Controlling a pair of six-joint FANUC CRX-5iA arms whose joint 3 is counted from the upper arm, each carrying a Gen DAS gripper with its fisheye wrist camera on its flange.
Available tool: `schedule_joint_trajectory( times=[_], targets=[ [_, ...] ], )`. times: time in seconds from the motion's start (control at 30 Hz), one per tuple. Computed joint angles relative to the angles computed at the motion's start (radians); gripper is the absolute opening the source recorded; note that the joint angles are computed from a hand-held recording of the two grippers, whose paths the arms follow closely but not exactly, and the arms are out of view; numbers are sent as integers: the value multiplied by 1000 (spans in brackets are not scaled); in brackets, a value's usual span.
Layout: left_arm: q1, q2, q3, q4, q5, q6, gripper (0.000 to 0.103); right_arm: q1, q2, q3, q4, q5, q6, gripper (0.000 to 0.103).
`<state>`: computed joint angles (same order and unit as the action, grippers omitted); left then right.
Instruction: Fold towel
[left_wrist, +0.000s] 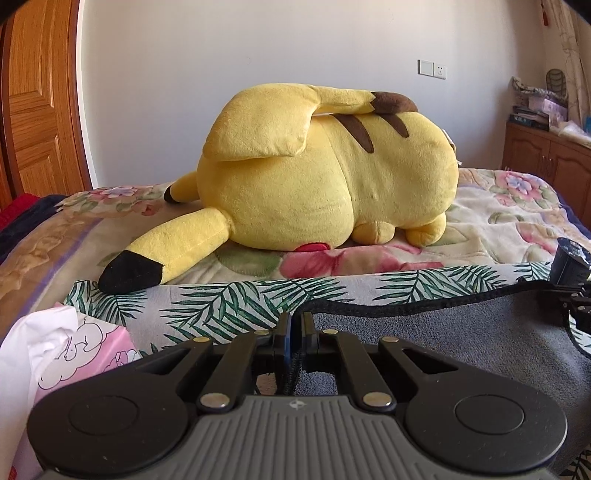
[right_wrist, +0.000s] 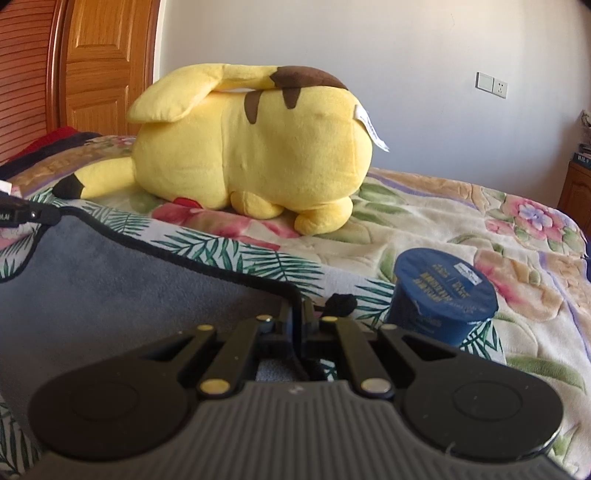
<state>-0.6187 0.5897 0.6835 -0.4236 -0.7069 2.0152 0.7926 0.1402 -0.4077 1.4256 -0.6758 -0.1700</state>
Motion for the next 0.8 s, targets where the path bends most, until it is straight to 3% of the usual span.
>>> schedule_joint_trajectory(
  times=[0.07, 0.1, 0.23, 0.27, 0.3, 0.37, 0.8],
  targets=[
    [-2, 2, 6, -10, -7, 18, 0, 5, 2, 7, -20, -7, 15, 7],
    [-2, 2, 8, -9, -12, 22, 0, 6, 2, 9, -25, -10, 18, 14],
    [4, -2, 0, 27, -18, -6, 0, 17, -3, 13, -44, -23, 31, 15],
    [4, -5, -3, 29, -19, -8, 7, 20, -4, 13, -48, -28, 34, 20],
    [4, -9, -7, 30, -20, -6, 11, 21, -10, 10, -42, -24, 26, 33],
    [6, -22, -23, 48, -13, -7, 12, 20, -26, -2, -31, -8, 3, 42],
    [-23, -137, -74, 89, -80, -45, 19, 158, -112, 41, -179, -161, 118, 42]
  ],
)
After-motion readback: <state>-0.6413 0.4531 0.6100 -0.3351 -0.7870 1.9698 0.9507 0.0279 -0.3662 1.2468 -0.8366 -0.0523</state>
